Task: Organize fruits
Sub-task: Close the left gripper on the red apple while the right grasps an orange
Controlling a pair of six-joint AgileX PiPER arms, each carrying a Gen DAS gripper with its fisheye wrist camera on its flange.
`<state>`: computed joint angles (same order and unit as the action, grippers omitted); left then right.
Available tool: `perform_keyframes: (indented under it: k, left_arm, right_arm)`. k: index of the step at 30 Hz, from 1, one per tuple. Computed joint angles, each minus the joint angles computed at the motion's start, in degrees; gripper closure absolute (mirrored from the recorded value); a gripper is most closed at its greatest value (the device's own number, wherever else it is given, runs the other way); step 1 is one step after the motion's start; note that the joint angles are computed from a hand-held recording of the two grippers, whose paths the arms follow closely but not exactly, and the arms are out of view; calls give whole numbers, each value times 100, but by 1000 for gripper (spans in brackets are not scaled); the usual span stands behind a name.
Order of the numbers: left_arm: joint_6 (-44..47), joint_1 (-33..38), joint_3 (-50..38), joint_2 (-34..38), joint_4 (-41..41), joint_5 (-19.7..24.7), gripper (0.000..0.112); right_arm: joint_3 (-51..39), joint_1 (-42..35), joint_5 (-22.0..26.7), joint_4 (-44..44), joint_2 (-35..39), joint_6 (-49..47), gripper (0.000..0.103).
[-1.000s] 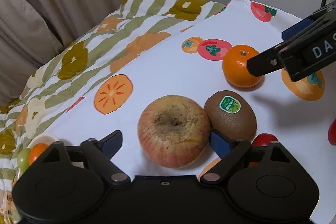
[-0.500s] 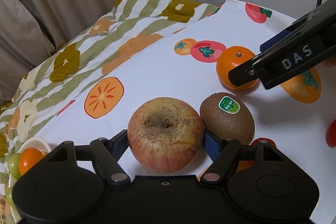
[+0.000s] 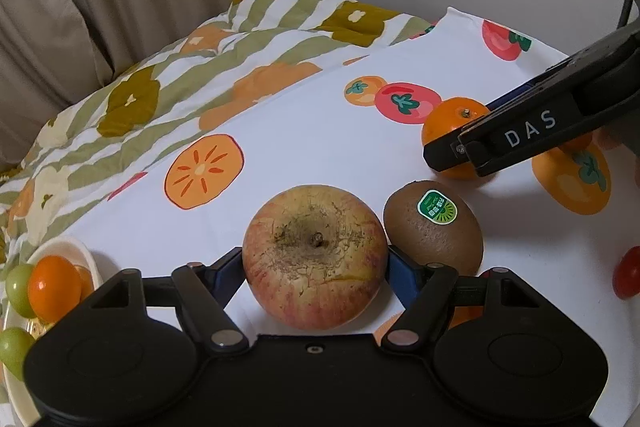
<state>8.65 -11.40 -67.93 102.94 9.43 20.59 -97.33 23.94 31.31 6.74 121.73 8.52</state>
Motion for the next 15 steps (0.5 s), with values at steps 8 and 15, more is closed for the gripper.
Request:
perform_keyframes:
  k: [8, 15]
  left_arm:
    - [-327, 77, 187, -130, 186, -56, 35]
    - [-829, 129, 305, -248, 562, -24, 35]
  right_arm:
    - [-150, 14, 47, -59, 125, 106, 21]
    - [-194, 0, 17, -20, 227, 146, 26]
